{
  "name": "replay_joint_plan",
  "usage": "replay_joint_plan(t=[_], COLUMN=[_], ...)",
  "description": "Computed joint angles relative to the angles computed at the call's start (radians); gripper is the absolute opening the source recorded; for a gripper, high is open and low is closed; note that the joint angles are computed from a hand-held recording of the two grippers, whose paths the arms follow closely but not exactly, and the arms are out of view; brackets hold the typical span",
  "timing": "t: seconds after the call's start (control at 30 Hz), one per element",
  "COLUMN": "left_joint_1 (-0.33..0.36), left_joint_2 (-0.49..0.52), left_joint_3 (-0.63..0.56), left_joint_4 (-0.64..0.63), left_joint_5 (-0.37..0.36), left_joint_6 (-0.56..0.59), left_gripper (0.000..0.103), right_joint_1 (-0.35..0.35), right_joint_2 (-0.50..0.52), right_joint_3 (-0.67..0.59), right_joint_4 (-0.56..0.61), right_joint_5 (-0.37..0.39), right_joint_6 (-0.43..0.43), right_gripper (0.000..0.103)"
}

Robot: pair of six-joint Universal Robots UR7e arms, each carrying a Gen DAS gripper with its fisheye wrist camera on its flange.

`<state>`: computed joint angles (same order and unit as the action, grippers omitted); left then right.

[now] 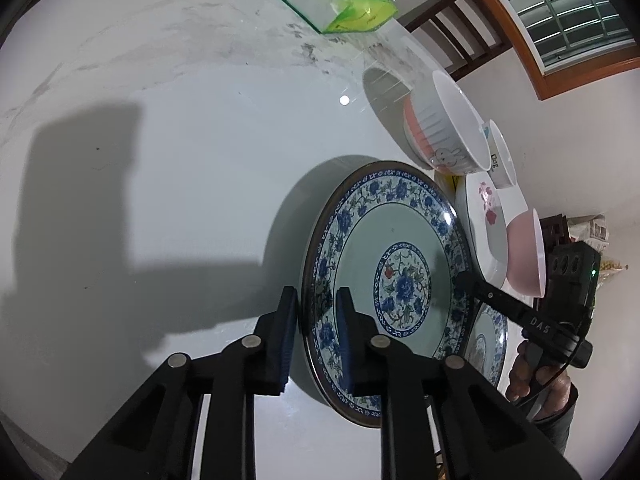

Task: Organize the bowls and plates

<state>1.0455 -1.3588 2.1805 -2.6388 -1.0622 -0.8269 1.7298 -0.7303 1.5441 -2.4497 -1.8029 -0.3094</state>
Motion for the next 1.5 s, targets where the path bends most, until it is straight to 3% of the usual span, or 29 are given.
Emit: replay_joint_plan(t=[0.27, 0.53, 1.0, 1.5], left_joint_1=[-0.023, -0.066, -0.107, -0.088], left_joint_2=[-0.006, -0.091, -0.222, -0.254], left_joint_3=[0.005, 0.036, 0.095, 0.137], left_joint_4=[0.028, 0.106, 0.284, 0.263], left_joint_5=[0.06, 0.096, 0.16, 0.182], left_joint_6=[0.02, -0.016, -0.071, -0.052], left_gripper=[0.012, 0.013, 0.014, 0.015], right_joint_1=[0.02, 0.069, 0.095, 0.101], right_joint_2=[0.01, -0.002, 0.004, 0.013], right_joint_3=[0.015, 0.075, 0.16, 0.222], right_joint_4=[-0.029, -0.09, -0.143, -0.213], right_joint_5=[-0.032, -0.042, -0.012, -0.013], right_joint_6=[-0.02, -0.005, 0.097, 0.101], right_gripper=[0.017, 0.017, 0.017, 0.017])
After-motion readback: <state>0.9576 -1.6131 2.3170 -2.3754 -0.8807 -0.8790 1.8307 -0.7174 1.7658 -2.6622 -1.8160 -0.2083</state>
